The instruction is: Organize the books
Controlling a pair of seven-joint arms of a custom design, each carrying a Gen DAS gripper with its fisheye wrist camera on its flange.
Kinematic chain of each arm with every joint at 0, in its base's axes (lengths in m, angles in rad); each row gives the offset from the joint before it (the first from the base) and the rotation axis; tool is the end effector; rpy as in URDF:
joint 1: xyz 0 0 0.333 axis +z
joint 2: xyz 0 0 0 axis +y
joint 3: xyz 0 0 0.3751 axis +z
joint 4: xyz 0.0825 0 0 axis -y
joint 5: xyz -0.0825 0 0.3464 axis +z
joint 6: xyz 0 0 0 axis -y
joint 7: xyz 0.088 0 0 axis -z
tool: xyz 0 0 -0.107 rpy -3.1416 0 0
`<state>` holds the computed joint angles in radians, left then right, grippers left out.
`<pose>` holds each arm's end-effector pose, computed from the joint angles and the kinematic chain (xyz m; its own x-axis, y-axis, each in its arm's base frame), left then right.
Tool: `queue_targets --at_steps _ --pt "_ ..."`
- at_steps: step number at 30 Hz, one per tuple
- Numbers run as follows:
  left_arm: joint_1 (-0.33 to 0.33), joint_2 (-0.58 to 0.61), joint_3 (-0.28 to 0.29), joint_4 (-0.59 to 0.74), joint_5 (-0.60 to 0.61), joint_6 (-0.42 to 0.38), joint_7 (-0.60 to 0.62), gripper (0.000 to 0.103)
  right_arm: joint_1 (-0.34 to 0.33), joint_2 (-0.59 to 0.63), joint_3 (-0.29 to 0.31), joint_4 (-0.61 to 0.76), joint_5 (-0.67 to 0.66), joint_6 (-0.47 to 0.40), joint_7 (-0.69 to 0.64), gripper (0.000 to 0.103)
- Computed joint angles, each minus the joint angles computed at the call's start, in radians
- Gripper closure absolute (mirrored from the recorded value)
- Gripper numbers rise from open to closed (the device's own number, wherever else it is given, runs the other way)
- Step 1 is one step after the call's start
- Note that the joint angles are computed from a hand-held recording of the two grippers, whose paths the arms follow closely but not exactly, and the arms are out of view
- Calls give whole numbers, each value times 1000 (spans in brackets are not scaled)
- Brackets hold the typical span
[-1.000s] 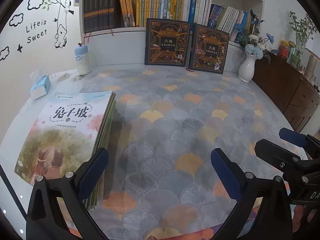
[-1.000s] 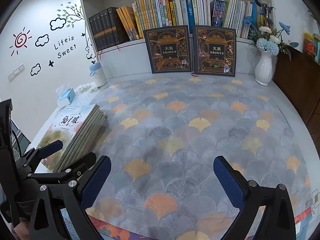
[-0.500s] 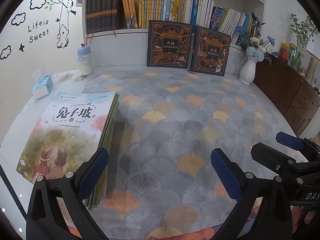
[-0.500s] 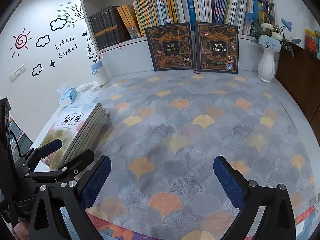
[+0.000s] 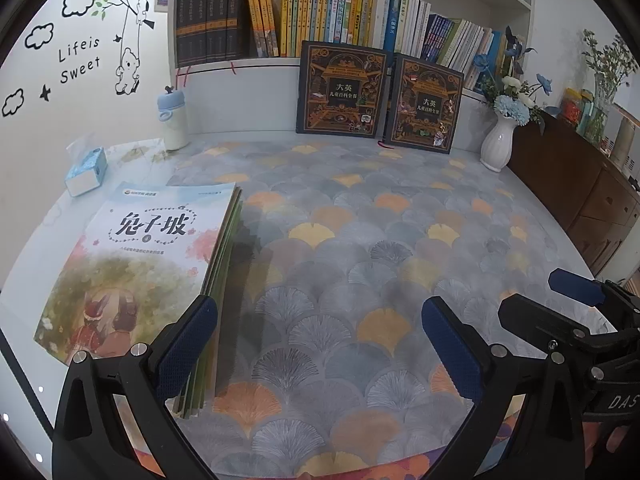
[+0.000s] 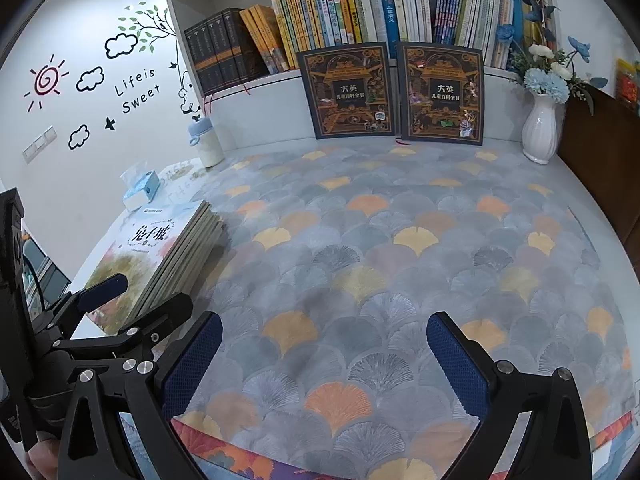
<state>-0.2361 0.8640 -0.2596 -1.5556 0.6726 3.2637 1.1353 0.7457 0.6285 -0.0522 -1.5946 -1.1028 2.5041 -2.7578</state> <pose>0.6642 -0.3597 0.3141 -0.5789 -0.8124 0.0698 -0.5551 0.3298 -0.7636 0.5479 0.4741 0.3620 -0.3200 -0.9296 -0.1829 -0.6153 0.3507 -0.7060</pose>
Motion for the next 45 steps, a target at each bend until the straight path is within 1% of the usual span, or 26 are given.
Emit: queue_targets --at_steps 3,6,9,13,18,23,25,28,32,36,39,43,45 --pt "-1 0 -1 1 -1 -5 1 1 2 0 0 1 2 -6 0 1" --pt "16 4 -26 3 -2 -14 13 1 5 0 -2 3 0 -12 6 1" --pt "-7 -5 8 -5 -6 7 1 1 6 -2 -2 0 -5 -10 12 1" --pt "-4 -7 7 -10 -2 10 -4 1 6 -3 0 0 -6 -12 15 1" --pt "-23 -15 37 -18 -1 24 -22 1 6 -4 3 2 -5 -17 11 1" --pt "-21 -18 36 -22 7 26 -29 1 9 -5 3 3 -4 -23 10 1" --pt "-29 -20 48 -24 9 31 -34 1 9 -6 2 0 -9 -18 16 1" --pt "-58 -30 88 -32 5 43 -54 1 10 -8 4 -1 -7 -25 17 1" --pt "-53 -28 79 -28 13 33 -57 1 10 -10 6 -3 -9 -26 19 1" --pt "-57 -27 85 -26 17 35 -61 1 11 -12 6 -6 -11 -26 24 1" --pt "-74 -34 109 -34 14 48 -74 1 12 -16 5 -11 -16 -26 33 1" --pt "-76 -34 112 -34 18 51 -80 1 13 -17 7 -12 -20 -28 40 1" --pt "-86 -37 126 -38 16 58 -88 1 13 -18 7 -14 -22 -29 44 1"
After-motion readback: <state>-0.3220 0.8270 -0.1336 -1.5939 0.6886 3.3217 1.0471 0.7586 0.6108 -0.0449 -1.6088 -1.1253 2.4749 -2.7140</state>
